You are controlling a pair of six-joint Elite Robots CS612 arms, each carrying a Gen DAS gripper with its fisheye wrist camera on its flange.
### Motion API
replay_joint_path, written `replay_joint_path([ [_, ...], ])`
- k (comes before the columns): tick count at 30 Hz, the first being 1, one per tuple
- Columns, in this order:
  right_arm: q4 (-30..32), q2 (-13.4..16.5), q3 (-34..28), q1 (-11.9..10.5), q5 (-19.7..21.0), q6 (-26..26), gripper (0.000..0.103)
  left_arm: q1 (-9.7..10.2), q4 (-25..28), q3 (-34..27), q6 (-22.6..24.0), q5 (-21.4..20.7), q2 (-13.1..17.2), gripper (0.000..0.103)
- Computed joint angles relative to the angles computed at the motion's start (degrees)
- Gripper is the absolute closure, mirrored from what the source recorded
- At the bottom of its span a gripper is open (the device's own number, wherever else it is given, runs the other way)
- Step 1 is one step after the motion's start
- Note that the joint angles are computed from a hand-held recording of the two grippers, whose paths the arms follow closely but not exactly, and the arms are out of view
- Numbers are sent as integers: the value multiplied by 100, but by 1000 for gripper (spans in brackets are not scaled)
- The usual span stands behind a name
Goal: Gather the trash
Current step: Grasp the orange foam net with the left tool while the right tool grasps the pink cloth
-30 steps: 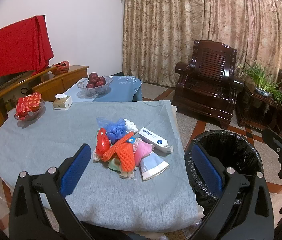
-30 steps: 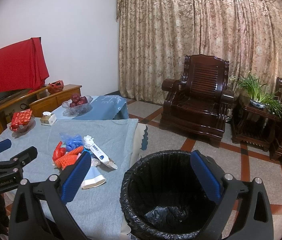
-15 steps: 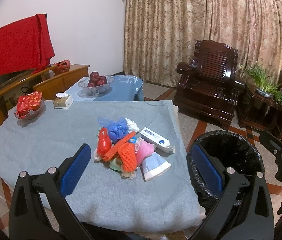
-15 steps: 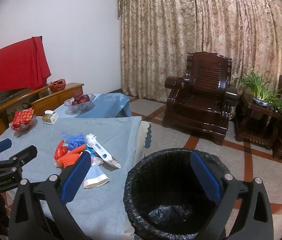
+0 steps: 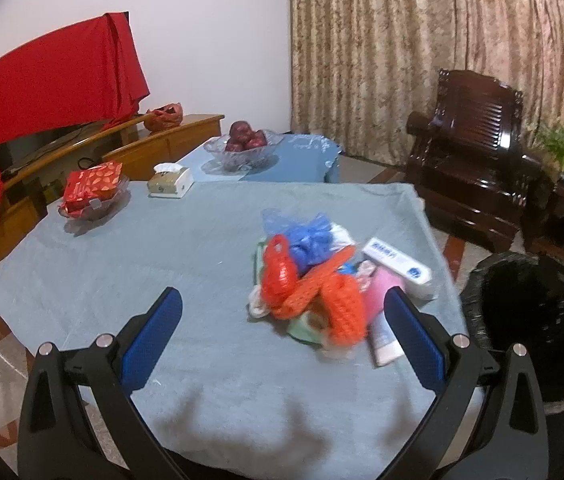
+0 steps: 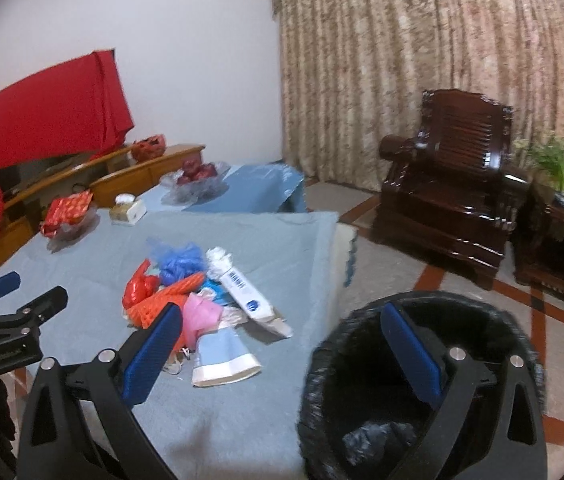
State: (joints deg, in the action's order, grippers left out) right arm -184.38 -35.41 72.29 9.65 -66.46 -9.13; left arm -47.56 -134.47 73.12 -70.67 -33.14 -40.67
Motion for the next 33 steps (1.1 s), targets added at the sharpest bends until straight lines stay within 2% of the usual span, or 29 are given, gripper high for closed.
replay_joint_path([
  [3, 251, 236, -332, 103, 56, 0, 6, 76, -146, 14, 127, -139, 63, 5],
  [8, 822, 582, -884, 241, 70, -170, 14, 214, -396, 78, 164, -285, 108, 5],
  [18, 1868, 1017, -1619, 442, 85, -695, 30, 401, -634, 133, 219, -578, 195, 5],
  [21, 2112, 1132, -1835, 482, 148, -750, 38, 428, -701, 136, 252, -633, 216, 6],
  [24, 2477, 1203, -1997, 499, 315, -913, 56, 449, -788, 123, 295, -703, 235, 8],
  [25, 2642, 1226, -2053, 494, 442, -978, 66, 457, -819, 121, 314, -723, 238, 8],
  [27, 2571, 1241, -2043, 493, 525, -999, 74, 473, -920, 104, 384, -767, 259, 10],
  [29, 2719, 1250, -2084, 460, 808, -1090, 84, 483, -988, 65, 444, -817, 289, 19],
  [33, 2544, 1195, -1989, 421, 951, -1080, 86, 502, -1303, -29, 664, -1018, 374, 23],
])
